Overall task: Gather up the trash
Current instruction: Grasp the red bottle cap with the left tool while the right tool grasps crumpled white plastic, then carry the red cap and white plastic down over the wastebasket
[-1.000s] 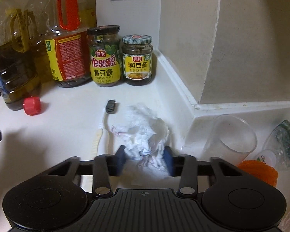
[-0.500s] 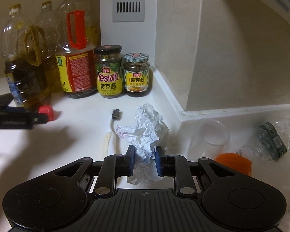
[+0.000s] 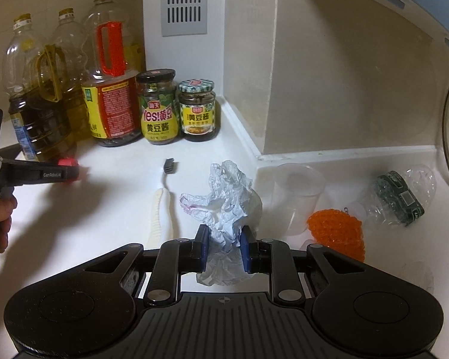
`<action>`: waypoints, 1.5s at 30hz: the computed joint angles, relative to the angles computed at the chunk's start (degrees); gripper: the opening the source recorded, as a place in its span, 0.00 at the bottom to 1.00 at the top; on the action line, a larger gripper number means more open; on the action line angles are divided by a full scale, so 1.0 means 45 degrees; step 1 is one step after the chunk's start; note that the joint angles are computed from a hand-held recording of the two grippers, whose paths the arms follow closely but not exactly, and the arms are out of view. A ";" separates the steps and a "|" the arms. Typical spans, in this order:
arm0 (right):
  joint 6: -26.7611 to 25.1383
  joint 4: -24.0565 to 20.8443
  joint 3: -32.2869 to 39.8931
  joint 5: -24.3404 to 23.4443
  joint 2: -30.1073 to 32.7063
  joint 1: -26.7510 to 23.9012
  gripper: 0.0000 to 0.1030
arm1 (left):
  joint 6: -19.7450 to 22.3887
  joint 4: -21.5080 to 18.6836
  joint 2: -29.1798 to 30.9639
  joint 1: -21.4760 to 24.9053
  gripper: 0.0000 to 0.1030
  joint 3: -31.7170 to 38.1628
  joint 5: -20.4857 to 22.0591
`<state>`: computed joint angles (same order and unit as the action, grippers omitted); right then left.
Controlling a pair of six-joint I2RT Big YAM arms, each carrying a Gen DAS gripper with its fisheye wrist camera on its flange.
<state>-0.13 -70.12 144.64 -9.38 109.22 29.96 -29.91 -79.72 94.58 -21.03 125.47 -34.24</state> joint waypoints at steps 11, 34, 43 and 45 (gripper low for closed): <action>0.0236 0.1004 -0.2645 -0.0538 -0.1749 0.0211 0.21 | -0.0654 -0.0588 -0.1277 -0.1638 0.17 -0.0872 0.0533; -0.0482 0.1193 -0.8303 -0.2937 -0.6225 -0.0630 0.21 | -0.5195 -0.3569 -0.1080 -0.6798 0.17 0.0401 -0.0639; -0.0410 0.0772 -0.9896 -0.2843 -0.7795 -0.0569 0.21 | -0.4781 -0.3103 -0.1588 -0.7613 0.17 -0.0427 0.0389; -0.0239 0.0580 -1.0235 -0.2569 -0.8164 -0.0413 0.21 | -0.4587 -0.2894 -0.1844 -0.7751 0.17 -0.0802 0.0745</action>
